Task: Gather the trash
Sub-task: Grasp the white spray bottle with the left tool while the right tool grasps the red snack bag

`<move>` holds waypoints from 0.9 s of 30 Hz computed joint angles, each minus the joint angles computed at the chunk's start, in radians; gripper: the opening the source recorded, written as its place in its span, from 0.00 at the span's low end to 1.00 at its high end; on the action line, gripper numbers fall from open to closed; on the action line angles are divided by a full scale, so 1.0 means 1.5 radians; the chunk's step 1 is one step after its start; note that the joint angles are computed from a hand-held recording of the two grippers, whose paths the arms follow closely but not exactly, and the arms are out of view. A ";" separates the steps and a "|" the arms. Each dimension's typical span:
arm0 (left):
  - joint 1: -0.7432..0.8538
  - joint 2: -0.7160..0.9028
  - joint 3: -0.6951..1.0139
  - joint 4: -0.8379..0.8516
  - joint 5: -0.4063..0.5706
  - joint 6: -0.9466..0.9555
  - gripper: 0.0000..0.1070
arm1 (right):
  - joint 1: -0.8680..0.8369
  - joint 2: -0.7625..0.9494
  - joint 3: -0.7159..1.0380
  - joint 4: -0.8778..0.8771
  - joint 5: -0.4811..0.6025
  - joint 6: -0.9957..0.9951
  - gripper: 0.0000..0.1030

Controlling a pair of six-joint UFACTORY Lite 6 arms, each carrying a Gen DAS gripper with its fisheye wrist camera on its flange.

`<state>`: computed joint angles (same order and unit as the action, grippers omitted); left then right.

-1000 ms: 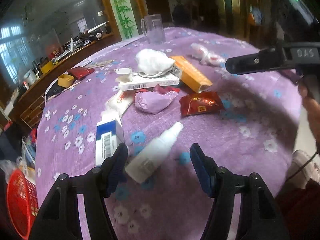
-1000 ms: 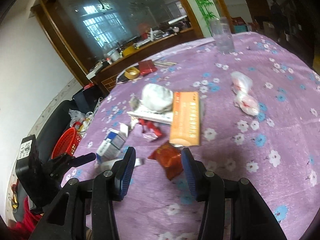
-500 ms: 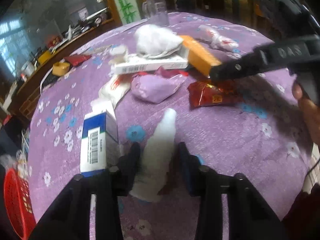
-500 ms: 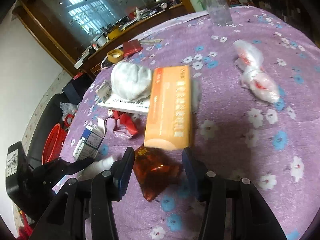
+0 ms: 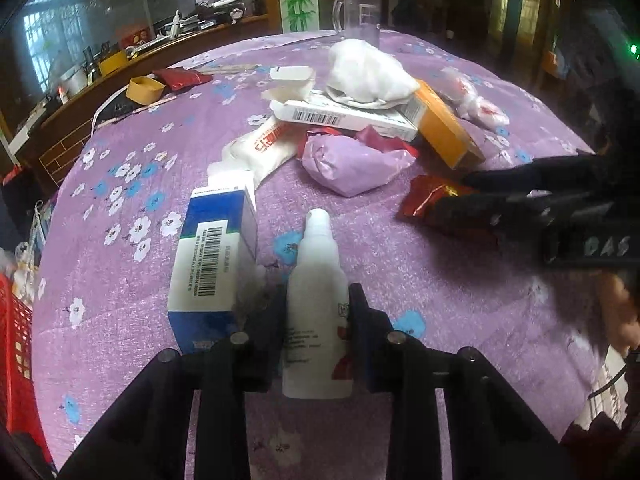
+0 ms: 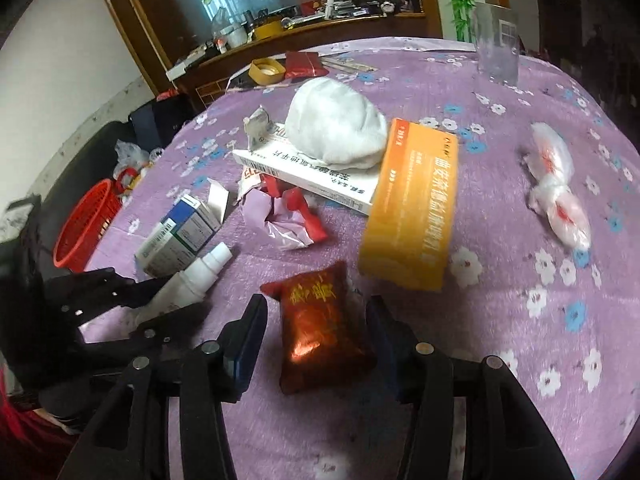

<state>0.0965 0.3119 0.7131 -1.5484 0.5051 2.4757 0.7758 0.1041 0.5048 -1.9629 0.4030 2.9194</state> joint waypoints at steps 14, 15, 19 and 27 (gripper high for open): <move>0.071 -0.052 -0.076 -0.167 0.089 0.152 0.27 | 0.185 0.035 0.013 0.186 0.229 -0.048 0.35; 0.076 -0.056 -0.080 -0.172 0.097 0.157 0.27 | 0.208 0.040 0.016 0.213 0.261 -0.055 0.35; 0.103 -0.052 -0.066 -0.157 0.123 0.120 0.27 | 0.241 0.031 0.008 0.240 0.307 -0.041 0.35; 0.126 -0.033 -0.045 -0.137 0.148 0.087 0.27 | 0.222 0.017 -0.006 0.208 0.286 -0.012 0.35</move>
